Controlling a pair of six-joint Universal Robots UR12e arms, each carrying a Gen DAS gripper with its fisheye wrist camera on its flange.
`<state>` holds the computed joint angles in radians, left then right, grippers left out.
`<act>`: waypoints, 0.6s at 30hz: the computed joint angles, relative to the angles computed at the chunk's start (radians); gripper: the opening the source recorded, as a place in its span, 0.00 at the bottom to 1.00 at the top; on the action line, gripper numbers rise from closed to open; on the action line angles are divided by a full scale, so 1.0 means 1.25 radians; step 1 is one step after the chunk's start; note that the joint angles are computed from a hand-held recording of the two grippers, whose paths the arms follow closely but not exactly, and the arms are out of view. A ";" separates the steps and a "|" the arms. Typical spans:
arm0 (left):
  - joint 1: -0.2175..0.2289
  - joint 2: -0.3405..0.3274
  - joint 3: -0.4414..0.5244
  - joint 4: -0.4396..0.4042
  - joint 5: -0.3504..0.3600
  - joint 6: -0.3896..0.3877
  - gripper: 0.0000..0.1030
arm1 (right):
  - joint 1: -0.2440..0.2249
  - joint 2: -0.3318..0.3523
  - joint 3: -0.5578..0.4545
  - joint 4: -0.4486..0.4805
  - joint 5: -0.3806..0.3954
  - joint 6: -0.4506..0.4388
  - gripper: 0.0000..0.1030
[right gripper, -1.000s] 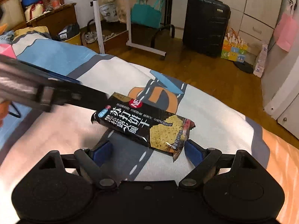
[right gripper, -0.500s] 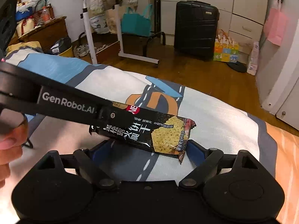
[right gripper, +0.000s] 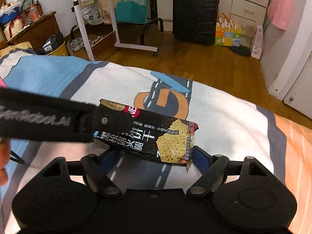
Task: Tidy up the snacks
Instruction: 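Lift the cracker pack with the left gripper and carry it over the box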
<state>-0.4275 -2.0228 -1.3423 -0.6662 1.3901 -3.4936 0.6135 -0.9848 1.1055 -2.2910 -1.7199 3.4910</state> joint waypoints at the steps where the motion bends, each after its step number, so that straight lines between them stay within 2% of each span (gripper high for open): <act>1: -0.001 0.004 0.000 -0.005 0.007 0.005 0.40 | 0.001 -0.002 0.002 -0.002 0.003 -0.002 0.81; 6: 0.003 0.034 -0.029 -0.001 0.008 0.004 0.37 | 0.015 -0.004 -0.006 0.010 -0.016 -0.034 0.76; 8: 0.007 0.048 -0.043 0.000 -0.004 0.006 0.34 | 0.020 0.001 -0.029 0.062 -0.026 -0.039 0.69; 11: 0.011 0.071 -0.066 0.007 -0.007 0.014 0.34 | 0.027 0.000 -0.037 0.081 -0.021 -0.057 0.66; 14: 0.012 0.096 -0.092 0.020 -0.002 0.013 0.34 | 0.036 -0.001 -0.042 0.083 -0.016 -0.040 0.66; 18: 0.009 0.136 -0.127 0.024 0.040 0.040 0.34 | 0.055 -0.005 -0.045 0.064 -0.019 -0.012 0.66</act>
<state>-0.4164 -1.8534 -1.5004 -0.6359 1.4398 -3.4435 0.6824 -0.9906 1.0496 -2.2111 -1.7440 3.4764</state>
